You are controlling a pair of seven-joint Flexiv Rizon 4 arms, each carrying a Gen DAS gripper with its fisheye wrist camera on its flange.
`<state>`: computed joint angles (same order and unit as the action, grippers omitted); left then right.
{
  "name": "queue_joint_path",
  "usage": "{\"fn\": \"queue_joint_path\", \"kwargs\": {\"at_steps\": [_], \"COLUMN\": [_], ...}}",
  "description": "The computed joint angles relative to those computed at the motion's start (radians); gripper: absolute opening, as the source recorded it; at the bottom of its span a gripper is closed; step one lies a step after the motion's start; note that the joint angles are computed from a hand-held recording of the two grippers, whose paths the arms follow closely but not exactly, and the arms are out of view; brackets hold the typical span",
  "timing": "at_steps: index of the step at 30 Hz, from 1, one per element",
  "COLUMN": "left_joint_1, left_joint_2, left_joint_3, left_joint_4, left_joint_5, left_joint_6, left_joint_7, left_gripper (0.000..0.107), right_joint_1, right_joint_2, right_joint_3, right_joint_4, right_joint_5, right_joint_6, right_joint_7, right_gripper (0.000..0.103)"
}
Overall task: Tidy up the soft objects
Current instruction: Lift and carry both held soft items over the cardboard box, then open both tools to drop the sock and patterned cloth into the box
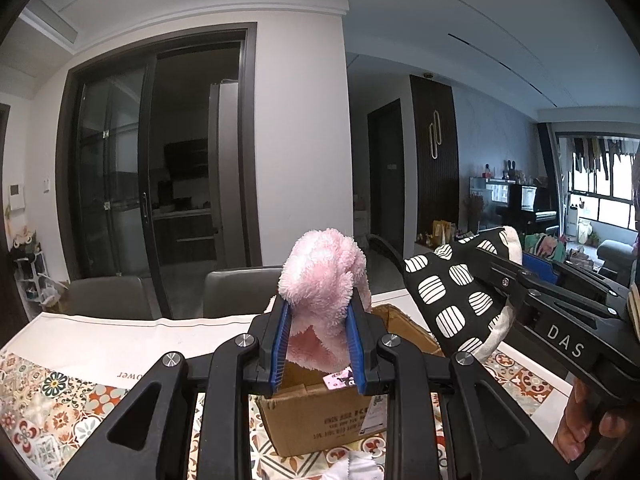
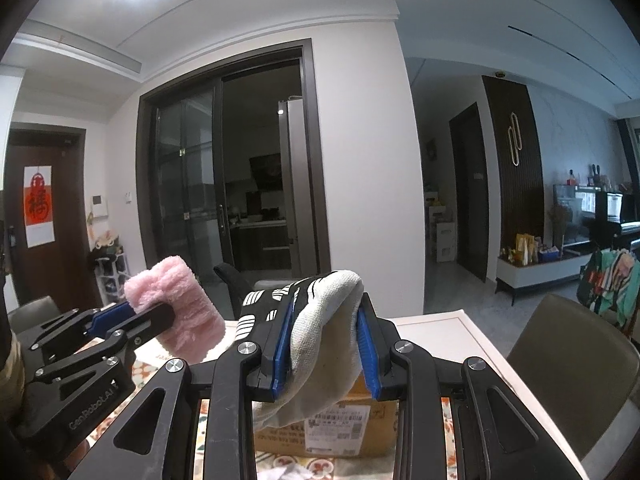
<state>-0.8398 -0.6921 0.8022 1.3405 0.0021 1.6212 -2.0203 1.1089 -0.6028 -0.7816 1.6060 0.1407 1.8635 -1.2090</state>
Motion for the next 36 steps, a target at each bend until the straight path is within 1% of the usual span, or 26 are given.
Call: {"fn": "queue_joint_path", "kwargs": {"at_steps": [4, 5, 9, 11, 13, 20, 25, 29, 32, 36], "left_joint_1": [0.043, 0.047, 0.103, 0.12, 0.139, 0.22, 0.287, 0.325, 0.357, 0.394], "left_joint_2": [-0.017, -0.021, -0.032, -0.044, -0.053, -0.083, -0.101, -0.116, -0.121, -0.123], "left_joint_3": [-0.039, -0.041, -0.097, -0.111, -0.131, -0.219, -0.311, -0.364, -0.416, -0.485], "left_joint_4": [-0.046, -0.056, -0.099, -0.129, -0.15, -0.233, -0.287, -0.324, -0.341, -0.359], "left_joint_5": [0.006, 0.013, 0.049, 0.065, 0.082, 0.135, 0.166, 0.198, 0.219, 0.248], "left_joint_6": [-0.034, -0.042, -0.076, -0.103, -0.12, -0.195, -0.245, -0.286, -0.317, -0.36], "left_joint_7": [0.0, -0.009, -0.021, -0.033, -0.044, -0.063, -0.05, -0.052, -0.042, -0.023], "left_gripper": [0.026, 0.026, 0.026, 0.026, 0.026, 0.026, 0.026, 0.026, 0.027, 0.027], "right_joint_1": [-0.054, -0.071, -0.121, -0.154, -0.171, -0.311, -0.402, -0.465, -0.524, -0.57], "right_joint_2": [-0.025, -0.034, -0.065, -0.074, -0.091, -0.138, -0.172, -0.2, -0.232, -0.244], "right_joint_3": [0.041, 0.053, 0.087, 0.119, 0.131, 0.266, 0.367, 0.443, 0.529, 0.598], "right_joint_4": [-0.051, -0.068, -0.12, -0.139, -0.164, -0.268, -0.341, -0.401, -0.477, -0.502], "right_joint_5": [-0.025, -0.034, -0.075, -0.103, -0.126, -0.255, -0.347, -0.418, -0.465, -0.516], "right_joint_6": [-0.018, -0.024, -0.047, -0.058, -0.076, -0.143, -0.198, -0.255, -0.324, -0.369], "right_joint_7": [0.015, 0.021, 0.05, 0.063, 0.085, 0.161, 0.197, 0.213, 0.212, 0.216], "right_gripper": [0.031, 0.031, 0.031, 0.031, 0.031, 0.031, 0.031, 0.031, 0.031, 0.032]}}
